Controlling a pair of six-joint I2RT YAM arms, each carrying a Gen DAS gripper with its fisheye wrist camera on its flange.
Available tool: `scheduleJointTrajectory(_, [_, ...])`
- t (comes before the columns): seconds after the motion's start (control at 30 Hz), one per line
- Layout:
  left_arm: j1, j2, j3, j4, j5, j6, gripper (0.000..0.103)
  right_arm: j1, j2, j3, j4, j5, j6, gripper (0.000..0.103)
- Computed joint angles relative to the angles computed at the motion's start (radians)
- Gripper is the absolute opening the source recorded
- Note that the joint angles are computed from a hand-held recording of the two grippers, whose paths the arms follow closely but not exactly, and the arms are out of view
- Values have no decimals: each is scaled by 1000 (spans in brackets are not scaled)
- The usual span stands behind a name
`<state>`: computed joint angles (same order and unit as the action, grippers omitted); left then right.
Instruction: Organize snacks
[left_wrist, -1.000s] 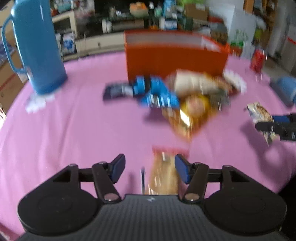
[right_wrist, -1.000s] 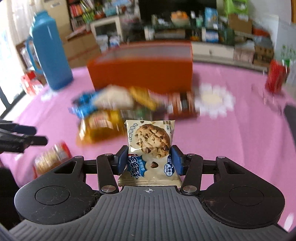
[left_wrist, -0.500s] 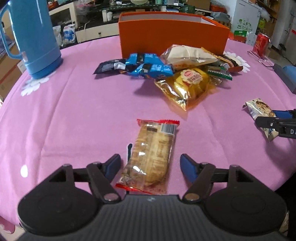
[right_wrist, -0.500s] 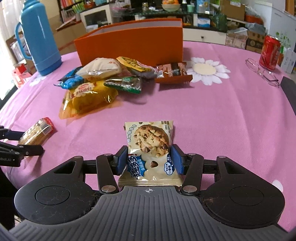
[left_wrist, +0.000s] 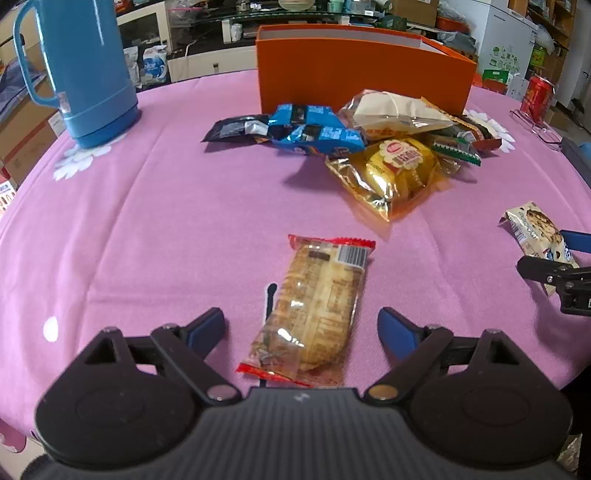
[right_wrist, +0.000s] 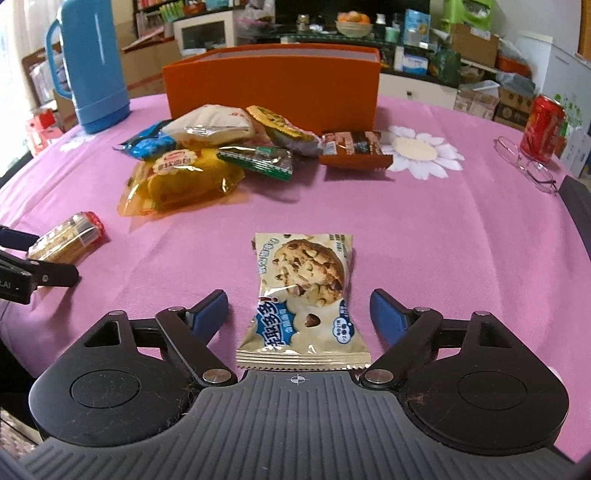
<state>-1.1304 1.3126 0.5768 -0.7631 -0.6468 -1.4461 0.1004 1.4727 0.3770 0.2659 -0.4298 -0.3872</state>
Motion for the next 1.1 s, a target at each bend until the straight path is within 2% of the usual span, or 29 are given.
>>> scheduleJointTrajectory(0.17, [2,-7,-5,1,0,3,92,-2,3,-1,5,4,5,82])
scheduleJointTrajectory(0.23, [-8,-35,-20,18,-12,25,74,1,-4,-1,0,11,3,71])
scheduleJointTrajectory(0.27, [-19,-48,-20,21,-21,41,44,-6,-15,2,-12,2,-1,42])
scheduleJointTrajectory(0.3, [-13,-64,-13,20,-11,78,35,-18,-27,14,-45,-19,-4,40])
scheduleJointTrajectory(0.4, [13,-117,-31,58,22,135,35,-79,-14,78,-170,-128,40,40])
scheduleJointTrajectory(0.57, [18,-211,9,-12,-36,154,35,-162,-88,121,-289,-247,93,41])
scheduleJointTrajectory(0.63, [81,-253,48,-23,-54,251,35,-167,-106,161,-322,-272,107,41])
scheduleJointTrajectory(0.7, [187,-295,75,29,-43,414,35,-152,-99,232,-335,-288,149,41])
scheduleJointTrajectory(0.8, [432,-282,147,176,38,712,35,-82,-39,368,-284,-257,231,41])
scheduleJointTrajectory(0.9, [651,-162,242,339,148,940,35,22,78,544,-217,-159,264,41])
scheduleJointTrajectory(0.97, [765,-48,317,427,227,1028,35,88,190,687,-208,-91,262,41])
scheduleJointTrajectory(1.1, [904,192,465,551,336,1128,35,188,437,995,-264,-6,251,41])
